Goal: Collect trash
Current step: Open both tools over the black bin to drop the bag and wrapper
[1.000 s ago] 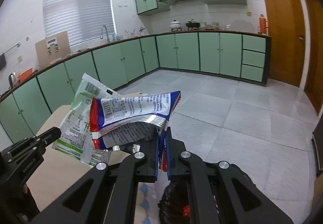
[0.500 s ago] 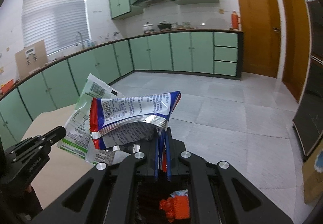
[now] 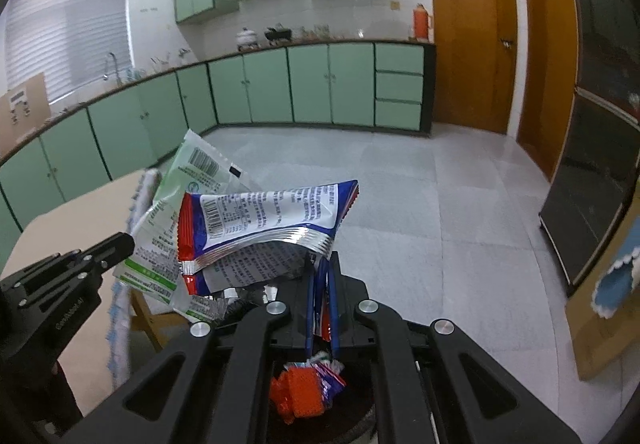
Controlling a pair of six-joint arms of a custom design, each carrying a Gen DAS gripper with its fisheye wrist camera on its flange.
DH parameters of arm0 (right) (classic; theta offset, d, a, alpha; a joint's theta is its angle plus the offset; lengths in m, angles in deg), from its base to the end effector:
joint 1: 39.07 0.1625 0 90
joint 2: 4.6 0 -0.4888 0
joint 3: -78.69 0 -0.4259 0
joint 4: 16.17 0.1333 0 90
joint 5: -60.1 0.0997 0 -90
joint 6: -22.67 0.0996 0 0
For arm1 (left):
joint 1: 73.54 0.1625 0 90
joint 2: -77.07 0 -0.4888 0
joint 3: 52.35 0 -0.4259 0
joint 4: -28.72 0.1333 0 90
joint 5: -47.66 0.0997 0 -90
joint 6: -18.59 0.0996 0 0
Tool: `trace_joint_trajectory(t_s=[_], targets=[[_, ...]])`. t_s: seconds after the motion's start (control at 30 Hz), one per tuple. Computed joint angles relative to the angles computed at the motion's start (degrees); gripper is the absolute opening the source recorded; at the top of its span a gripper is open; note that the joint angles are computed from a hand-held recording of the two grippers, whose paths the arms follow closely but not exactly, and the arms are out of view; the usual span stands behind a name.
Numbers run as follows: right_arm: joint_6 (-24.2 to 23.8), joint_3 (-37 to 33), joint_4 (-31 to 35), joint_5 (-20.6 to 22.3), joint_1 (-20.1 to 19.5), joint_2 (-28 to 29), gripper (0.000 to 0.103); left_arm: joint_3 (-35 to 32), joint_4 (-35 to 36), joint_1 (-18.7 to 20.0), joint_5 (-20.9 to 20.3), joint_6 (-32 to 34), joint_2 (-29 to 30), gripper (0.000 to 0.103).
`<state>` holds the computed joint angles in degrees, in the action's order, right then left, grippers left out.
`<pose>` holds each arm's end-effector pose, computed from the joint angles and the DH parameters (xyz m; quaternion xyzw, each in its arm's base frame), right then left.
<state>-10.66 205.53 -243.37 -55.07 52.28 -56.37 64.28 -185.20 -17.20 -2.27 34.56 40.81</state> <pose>0.1036 -0.5362 0.1809 0.1418 -0.8315 0.4327 0.3181 -0.1628 -0.6006 0.0452 0.2508 0.8452 -0.3933 0.2608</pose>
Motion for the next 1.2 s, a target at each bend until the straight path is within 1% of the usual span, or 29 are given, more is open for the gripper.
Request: trace_joint_trajectory(t_s=[0.17,0.27,0.3,0.43,0.53,0.6,0.63,0.67,0.73,0.8,0.93,1.0,1.03,1.07,1.1,1.13,1.17,1.2], targets=[[1.0,-1.3,2.7,-0.4,-2.0,1.6,0.007,-1.9,4.0,1.5,0.2,-0.6,1.3,0.001],[1.5,-2.4,4.9,-0.6,-2.7,2.4,0.010,-3.5,6.6,2.2,0.5,-1.5,1.7,0.003],[1.7,-2.7,5.8,-0.6,-2.9,2.5,0.013,-3.8,7.1,2.4,0.5,-1.7,1.7,0.004],[3.9,-4.3,11.6,-0.4,-4.0,2.5,0.021,-4.8,8.7,3.1,0.5,-2.3,1.7,0.004],[3.9,-4.8,13.6,-0.5,-4.9,2.9,0.028,-5.4,9.7,3.4,0.7,-3.0,1.7,0.004],[4.0,-5.3,15.1,-1.0,-5.3,3.4,0.034,-5.7,10.1,3.5,0.8,-3.4,1.6,0.004],[4.0,-5.5,15.9,-1.2,-5.3,3.6,0.034,-5.7,10.2,3.7,0.8,-3.6,1.4,0.004],[4.0,-5.6,16.7,-1.3,-5.5,3.5,0.038,-5.8,10.4,3.7,0.9,-3.8,1.4,0.004],[4.1,-5.7,17.6,-1.7,-5.8,3.8,0.041,-5.7,10.3,3.7,0.8,-4.0,1.0,0.005],[4.1,-5.7,18.3,-1.8,-6.0,3.7,0.045,-5.5,9.9,3.7,1.0,-4.1,0.7,0.010],[4.6,-4.9,18.4,-0.9,-6.0,3.0,0.049,-4.6,8.7,3.3,1.5,-4.3,-0.1,0.017],[4.6,-4.3,17.8,-0.2,-5.7,2.3,0.055,-3.9,8.1,3.2,1.5,-4.0,-0.8,0.022],[4.6,-3.9,17.2,0.0,-5.4,2.0,0.057,-3.5,7.7,3.1,1.5,-3.8,-1.1,0.027],[4.6,-3.6,16.7,0.2,-5.1,1.6,0.062,-2.9,6.9,2.9,1.6,-3.4,-1.5,0.034],[4.5,-3.1,15.9,0.6,-4.8,1.2,0.069,-2.2,5.9,2.6,1.8,-2.8,-1.9,0.043],[4.5,-2.8,15.4,1.0,-4.3,0.9,0.073,-1.6,4.9,2.4,1.9,-2.3,-2.2,0.047],[4.5,-2.3,14.7,1.7,-3.8,0.4,0.082,-1.0,4.0,2.1,2.0,-1.7,-2.6,0.056],[4.4,-1.8,14.4,2.3,-3.3,-0.1,0.088,0.0,2.9,1.8,2.2,-1.1,-3.2,0.062]])
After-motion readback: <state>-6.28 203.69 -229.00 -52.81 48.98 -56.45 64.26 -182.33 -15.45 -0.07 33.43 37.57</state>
